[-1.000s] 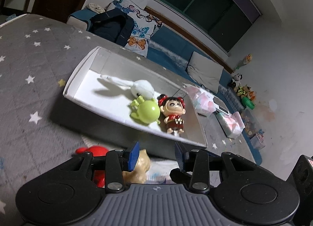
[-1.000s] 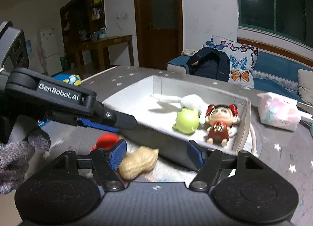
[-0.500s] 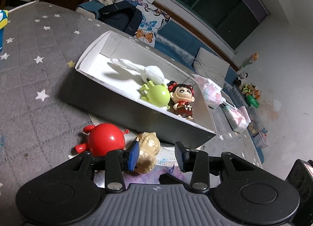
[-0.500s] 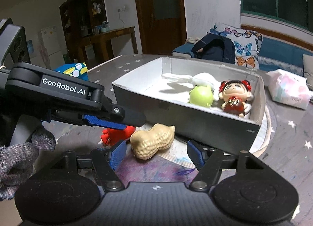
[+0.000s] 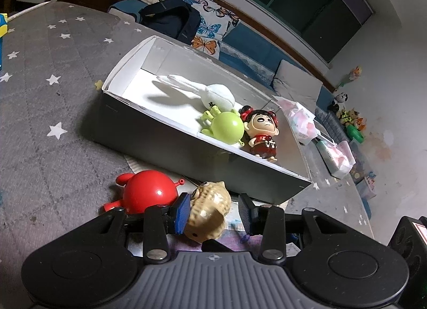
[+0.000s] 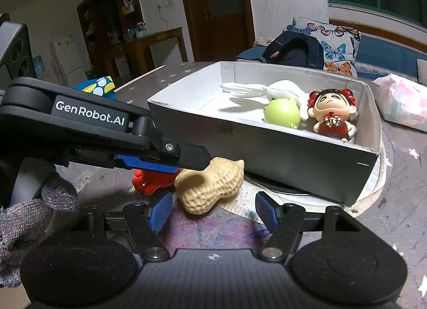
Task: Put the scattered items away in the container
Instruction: 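Move the right gripper to the tan peanut toy and close on it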
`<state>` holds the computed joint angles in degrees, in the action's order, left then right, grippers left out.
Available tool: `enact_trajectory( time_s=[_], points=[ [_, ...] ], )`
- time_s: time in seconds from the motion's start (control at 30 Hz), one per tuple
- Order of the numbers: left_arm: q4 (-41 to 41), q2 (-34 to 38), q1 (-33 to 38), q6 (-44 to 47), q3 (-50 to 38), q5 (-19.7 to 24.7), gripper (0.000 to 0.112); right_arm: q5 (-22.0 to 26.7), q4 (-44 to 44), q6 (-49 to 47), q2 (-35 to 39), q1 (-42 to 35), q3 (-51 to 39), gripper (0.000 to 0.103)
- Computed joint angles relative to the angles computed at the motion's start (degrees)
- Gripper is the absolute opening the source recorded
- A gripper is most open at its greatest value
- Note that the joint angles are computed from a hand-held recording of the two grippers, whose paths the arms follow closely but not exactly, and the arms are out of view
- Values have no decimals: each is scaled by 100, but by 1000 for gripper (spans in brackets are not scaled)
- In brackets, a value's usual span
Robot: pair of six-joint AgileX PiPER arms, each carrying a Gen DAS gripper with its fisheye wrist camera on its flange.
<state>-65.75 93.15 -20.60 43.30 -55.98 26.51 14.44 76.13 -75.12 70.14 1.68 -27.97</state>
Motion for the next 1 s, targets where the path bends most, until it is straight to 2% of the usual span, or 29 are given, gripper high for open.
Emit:
enact_trajectory(
  time_s=[0.37,0.47,0.53,0.8,1.0],
  points=[
    [194,152,-95,-170,-124,-18,42,16,780,-718,369,-8,-108,70],
    [213,209,-40,-243,-189,198,42,34,921,-841,458,-19,-117,70],
    [175,249,-9,-225,-228,358,42,75,950,-870,486,-50,-119,71],
    [395,357,-71,-595,-364,282,42,84,820,-703,554,-62,-175,68],
    [487,387,-121,-777,-373,216,42,40,727,-572,611,-15,-239,62]
  ],
)
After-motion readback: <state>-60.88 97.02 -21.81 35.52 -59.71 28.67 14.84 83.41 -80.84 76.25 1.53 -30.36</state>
